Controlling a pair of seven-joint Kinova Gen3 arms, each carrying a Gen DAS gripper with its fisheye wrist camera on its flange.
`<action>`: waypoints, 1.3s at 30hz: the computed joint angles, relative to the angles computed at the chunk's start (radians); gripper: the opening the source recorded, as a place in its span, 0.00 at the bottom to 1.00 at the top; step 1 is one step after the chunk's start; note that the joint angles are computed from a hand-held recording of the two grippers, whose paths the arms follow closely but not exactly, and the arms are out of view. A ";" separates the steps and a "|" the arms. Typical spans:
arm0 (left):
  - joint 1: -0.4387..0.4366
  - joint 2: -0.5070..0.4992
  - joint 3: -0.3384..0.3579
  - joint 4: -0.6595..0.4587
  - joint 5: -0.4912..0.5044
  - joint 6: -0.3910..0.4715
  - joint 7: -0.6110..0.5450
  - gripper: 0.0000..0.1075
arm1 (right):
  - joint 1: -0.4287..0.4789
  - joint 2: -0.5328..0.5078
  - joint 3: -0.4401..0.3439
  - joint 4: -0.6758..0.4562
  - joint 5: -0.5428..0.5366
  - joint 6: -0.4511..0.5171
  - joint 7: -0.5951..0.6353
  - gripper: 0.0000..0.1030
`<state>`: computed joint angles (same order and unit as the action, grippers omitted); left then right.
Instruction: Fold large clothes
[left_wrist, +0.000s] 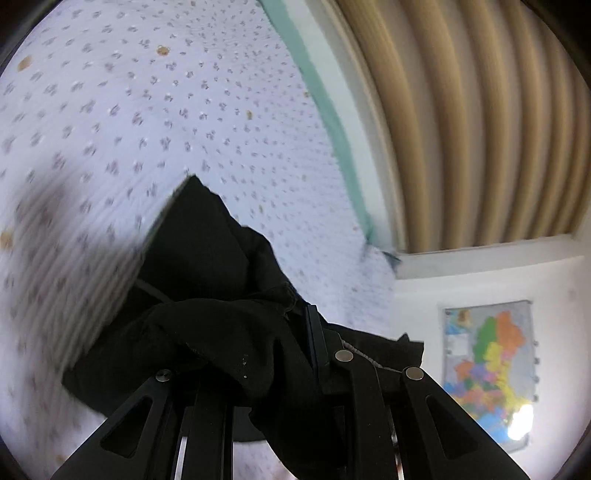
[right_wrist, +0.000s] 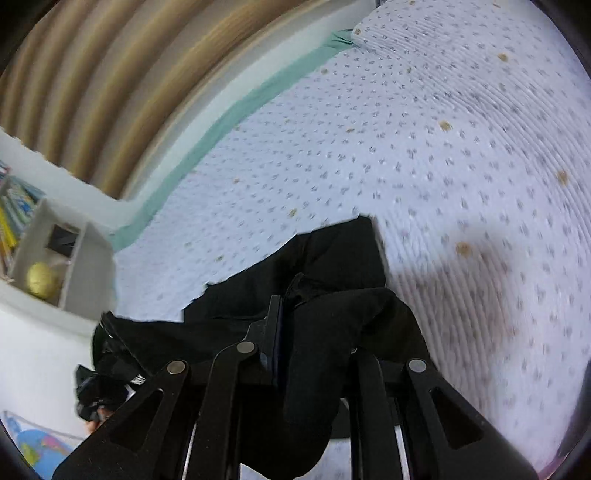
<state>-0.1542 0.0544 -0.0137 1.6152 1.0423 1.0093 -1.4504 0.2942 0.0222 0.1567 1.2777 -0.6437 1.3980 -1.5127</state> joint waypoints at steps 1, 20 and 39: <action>0.010 0.036 0.007 -0.035 -0.026 -0.009 0.023 0.16 | -0.032 0.026 -0.003 -0.025 0.041 -0.015 -0.027 0.17; 0.000 0.448 0.184 -0.328 -0.319 0.055 0.164 0.20 | -0.128 0.422 -0.144 -0.192 0.375 -0.018 -0.362 0.17; 0.080 0.209 -0.063 -0.424 -0.319 0.256 -0.106 0.73 | 0.081 0.214 -0.159 -0.259 0.135 0.152 0.055 0.77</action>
<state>-0.0738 0.2630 -0.0771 1.1912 0.7229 1.2655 -1.5563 0.3755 0.2362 -0.0021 1.0191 -0.5091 1.5502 -1.4574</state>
